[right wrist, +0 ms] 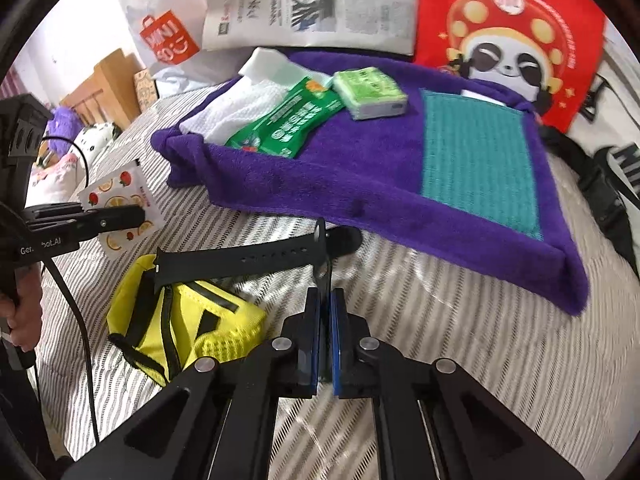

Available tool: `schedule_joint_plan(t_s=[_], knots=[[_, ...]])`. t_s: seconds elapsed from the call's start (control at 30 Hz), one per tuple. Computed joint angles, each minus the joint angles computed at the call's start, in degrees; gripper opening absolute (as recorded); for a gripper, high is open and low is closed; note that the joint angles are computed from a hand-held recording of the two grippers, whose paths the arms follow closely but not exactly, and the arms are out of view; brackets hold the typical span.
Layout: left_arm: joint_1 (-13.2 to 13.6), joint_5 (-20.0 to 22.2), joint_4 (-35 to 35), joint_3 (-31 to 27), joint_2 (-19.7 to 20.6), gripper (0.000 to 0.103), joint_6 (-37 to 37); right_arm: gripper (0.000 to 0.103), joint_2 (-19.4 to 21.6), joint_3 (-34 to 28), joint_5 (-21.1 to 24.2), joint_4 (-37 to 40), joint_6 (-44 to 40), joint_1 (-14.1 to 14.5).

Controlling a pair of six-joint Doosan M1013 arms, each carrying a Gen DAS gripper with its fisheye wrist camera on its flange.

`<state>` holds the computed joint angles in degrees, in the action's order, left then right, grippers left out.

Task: Organize soft objects
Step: 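Grasp the black strap with the right tool while the left tool lifts the snack packet, then carry both items to the towel, opening the right tool to drop the black strap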

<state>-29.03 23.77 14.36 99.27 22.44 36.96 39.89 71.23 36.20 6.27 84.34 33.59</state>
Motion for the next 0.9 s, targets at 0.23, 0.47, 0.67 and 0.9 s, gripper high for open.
schedule_joint_plan(t_s=[0.23, 0.47, 0.67, 0.9], knots=[[0.24, -0.76, -2.80, 0.16, 0.07, 0.005, 1.53, 0.005, -0.46, 1.20, -0.20, 4.21, 0.50, -1.07], [-0.14, 0.33, -2.81, -0.29, -0.05, 0.005, 2.10, 0.007, -0.06, 0.56, 0.93, 7.25, -1.59, -1.43], [0.03, 0.73, -4.02, -0.30, 0.12, 0.005, 3.18, 0.007, 0.40, 0.38, 2.03, 10.73, -5.11, -0.96], [0.10, 0.28, -2.50, -0.06, -0.13, 0.005, 1.43, 0.003, 0.66, 0.32, -0.68, 9.99, -3.44, -0.78]])
